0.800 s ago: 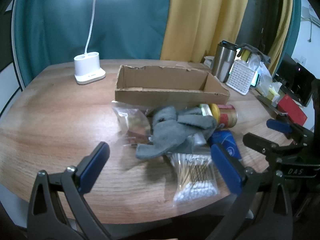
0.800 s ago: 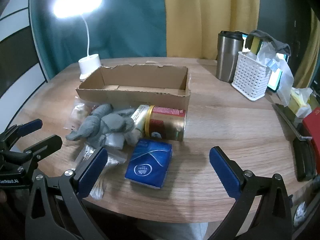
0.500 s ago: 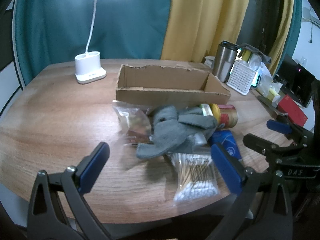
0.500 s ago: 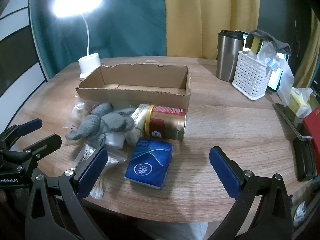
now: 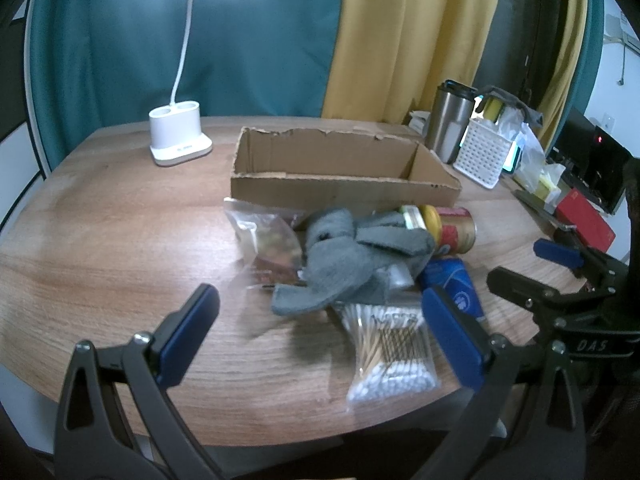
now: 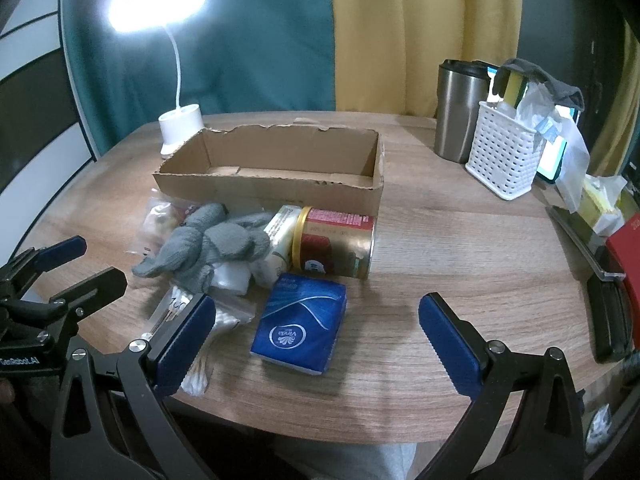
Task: Organize objects
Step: 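Move both grippers toward the pile of items beside the box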
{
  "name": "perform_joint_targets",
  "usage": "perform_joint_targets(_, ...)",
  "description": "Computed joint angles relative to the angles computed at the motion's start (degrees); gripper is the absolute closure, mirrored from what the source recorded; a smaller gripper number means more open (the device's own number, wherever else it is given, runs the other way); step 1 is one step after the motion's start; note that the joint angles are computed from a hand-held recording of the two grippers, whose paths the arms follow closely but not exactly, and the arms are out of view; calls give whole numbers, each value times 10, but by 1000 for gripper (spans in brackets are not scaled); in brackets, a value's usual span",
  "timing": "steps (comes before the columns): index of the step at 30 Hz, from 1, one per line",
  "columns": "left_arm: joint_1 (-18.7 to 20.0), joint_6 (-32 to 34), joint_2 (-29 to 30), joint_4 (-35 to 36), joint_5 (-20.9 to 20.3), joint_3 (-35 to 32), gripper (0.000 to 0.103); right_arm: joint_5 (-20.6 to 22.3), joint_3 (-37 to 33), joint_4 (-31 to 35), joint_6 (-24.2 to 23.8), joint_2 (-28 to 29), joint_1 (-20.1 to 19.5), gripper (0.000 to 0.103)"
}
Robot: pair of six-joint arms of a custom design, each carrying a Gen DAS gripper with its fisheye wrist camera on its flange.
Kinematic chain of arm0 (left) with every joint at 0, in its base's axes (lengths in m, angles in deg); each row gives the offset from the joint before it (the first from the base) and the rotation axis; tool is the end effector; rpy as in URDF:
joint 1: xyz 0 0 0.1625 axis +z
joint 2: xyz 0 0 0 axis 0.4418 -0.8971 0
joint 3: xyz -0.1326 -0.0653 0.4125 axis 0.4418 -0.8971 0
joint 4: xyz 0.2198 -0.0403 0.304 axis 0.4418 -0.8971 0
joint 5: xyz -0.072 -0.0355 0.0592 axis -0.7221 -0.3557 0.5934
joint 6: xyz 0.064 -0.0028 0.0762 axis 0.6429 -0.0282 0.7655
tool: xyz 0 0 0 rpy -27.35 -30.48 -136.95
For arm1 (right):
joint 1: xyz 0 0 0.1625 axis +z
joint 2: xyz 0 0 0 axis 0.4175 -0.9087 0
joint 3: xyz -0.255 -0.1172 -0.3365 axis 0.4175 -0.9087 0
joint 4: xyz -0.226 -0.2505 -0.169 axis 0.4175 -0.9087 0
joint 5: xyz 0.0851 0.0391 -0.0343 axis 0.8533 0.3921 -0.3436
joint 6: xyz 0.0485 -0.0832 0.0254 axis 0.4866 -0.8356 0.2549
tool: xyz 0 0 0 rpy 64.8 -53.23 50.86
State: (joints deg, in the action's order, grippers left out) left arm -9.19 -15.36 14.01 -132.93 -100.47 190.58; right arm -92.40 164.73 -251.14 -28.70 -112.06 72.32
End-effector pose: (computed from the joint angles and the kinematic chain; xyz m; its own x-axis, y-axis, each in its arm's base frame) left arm -0.2546 -0.3089 0.0795 -0.7816 -0.2408 -0.5754 0.3434 0.6040 -0.7192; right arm 0.1499 -0.3816 0.1883 -0.6554 -0.4616 0.5978 -0.7171 0.6287 -0.3008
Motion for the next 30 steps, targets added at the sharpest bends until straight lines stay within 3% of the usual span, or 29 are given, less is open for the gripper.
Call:
perform_joint_targets(11, 14, 28, 20, -35, -12, -4, 1, 6, -2, 14, 3, -4, -11, 0)
perform_joint_targets(30, 61, 141, 85, -135, -60, -41, 1, 24, -16, 42, 0, -3, -61, 0)
